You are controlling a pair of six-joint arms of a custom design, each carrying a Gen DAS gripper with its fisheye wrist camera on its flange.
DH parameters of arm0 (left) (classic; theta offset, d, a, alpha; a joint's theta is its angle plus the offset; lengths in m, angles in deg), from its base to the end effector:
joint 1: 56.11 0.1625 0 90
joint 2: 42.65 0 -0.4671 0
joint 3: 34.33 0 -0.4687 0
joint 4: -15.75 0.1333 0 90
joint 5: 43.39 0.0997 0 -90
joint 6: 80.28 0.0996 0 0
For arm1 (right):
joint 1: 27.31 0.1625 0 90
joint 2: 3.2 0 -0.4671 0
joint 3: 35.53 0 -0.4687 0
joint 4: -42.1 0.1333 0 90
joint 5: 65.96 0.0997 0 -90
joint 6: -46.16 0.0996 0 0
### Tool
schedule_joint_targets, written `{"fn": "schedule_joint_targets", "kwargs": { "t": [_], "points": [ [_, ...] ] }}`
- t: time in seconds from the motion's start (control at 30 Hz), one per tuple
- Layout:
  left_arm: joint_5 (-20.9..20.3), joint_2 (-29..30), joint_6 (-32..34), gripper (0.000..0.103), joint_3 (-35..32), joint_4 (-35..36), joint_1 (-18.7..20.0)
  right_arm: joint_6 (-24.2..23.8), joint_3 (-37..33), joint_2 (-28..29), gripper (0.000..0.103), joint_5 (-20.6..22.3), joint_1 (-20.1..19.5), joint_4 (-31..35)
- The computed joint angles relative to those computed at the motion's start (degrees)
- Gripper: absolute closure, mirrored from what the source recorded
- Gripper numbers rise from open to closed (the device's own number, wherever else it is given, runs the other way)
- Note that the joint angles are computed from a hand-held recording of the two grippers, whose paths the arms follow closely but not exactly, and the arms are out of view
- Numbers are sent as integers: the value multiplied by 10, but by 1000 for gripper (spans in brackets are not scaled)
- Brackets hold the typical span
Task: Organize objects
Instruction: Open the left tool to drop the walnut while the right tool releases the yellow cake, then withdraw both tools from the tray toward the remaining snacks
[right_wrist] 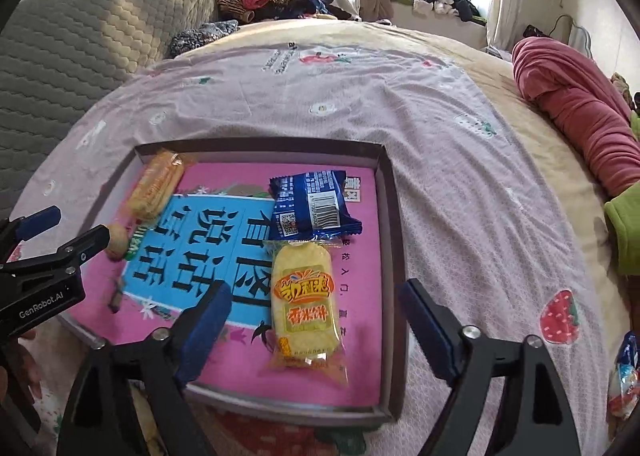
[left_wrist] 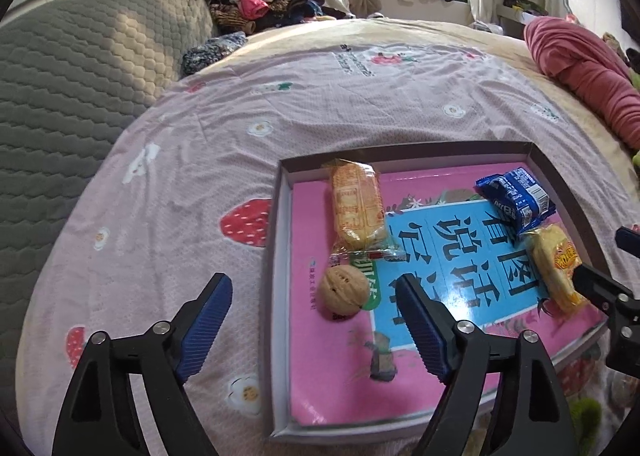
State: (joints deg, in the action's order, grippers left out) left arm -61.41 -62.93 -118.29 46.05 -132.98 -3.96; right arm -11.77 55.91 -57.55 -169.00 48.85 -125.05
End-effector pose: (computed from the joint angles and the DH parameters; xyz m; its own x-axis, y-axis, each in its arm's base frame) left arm -0.2929 -0.7485 -0.1151 -0.5592 -0.3224 -0.7638 0.3415 0.7499 -0.5666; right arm -0.0801 -0.7886 0.2493 -0.6389 -0.4311 0.6371 -0.6749 0.7115 -0.1954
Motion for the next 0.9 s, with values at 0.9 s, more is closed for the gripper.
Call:
{"fn": "schedule_joint_targets", "kwargs": {
  "t": [0.9],
  "points": [
    [11,-122,-313,0,129,255,-142,-51,182,-251,4,136,7,-8]
  ]
}}
